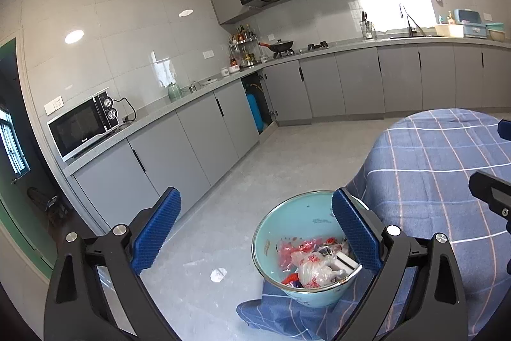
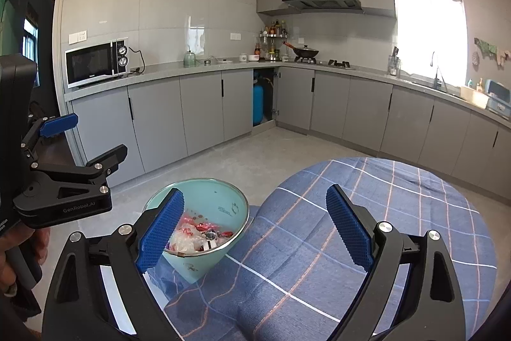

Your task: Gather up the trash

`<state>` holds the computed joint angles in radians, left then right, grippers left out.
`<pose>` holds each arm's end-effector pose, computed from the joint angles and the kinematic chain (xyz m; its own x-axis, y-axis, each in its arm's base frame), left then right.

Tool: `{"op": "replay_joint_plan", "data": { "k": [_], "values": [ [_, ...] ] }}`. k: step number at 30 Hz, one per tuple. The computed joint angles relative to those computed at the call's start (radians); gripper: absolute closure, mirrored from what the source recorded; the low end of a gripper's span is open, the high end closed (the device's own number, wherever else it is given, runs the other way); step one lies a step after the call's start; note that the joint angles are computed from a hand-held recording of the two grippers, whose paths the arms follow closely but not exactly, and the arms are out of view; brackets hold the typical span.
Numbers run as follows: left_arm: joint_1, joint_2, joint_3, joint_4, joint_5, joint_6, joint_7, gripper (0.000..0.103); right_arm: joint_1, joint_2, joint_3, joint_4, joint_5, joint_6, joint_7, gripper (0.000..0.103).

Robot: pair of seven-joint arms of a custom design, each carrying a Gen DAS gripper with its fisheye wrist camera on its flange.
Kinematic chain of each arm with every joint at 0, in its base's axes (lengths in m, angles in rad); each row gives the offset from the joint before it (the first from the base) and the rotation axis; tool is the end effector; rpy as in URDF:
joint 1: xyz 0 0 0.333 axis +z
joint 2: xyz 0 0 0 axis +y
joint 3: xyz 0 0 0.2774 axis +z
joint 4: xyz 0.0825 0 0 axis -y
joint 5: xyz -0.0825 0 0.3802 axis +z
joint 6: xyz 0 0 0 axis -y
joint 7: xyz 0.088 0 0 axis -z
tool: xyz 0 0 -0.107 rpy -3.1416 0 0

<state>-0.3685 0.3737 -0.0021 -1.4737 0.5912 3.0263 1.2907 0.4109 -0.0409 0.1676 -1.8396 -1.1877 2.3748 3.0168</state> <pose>0.6331 -0.2906 0.5649 -0.3942 -0.8673 -0.3039 -0.2308 0.4135 -0.8808 0.5019 0.3176 0.5726 -0.2026 -0.9792 0.0131 -0.4052 0.0717 -0.9114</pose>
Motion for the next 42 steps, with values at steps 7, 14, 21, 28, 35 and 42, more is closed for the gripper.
{"op": "replay_joint_plan", "data": {
  "k": [7,14,21,28,35,42],
  "values": [
    [-0.007,-0.008,0.011,-0.003,0.017,0.006,-0.021,0.008,0.001,-0.012,0.003,-0.012,-0.020,-0.006,0.017,0.013],
    [-0.007,-0.002,0.005,0.000,0.027,-0.004,-0.018,0.006,-0.003,-0.020,0.008,-0.023,-0.037,-0.007,0.038,0.013],
    [-0.021,0.004,0.022,0.014,0.054,-0.018,-0.053,0.006,-0.005,-0.028,0.014,-0.030,-0.054,-0.011,0.051,0.013],
    [0.004,0.012,-0.013,0.028,0.009,-0.049,-0.016,0.006,-0.008,-0.037,0.020,-0.038,-0.062,-0.015,0.057,0.013],
    [0.007,0.018,-0.025,0.035,-0.027,-0.069,0.024,0.006,-0.008,-0.039,0.024,-0.036,-0.064,-0.017,0.057,0.013],
    [0.006,0.023,-0.020,0.042,-0.023,-0.074,0.017,0.006,-0.008,-0.039,0.024,-0.035,-0.064,-0.020,0.056,0.013]
  ]
}}
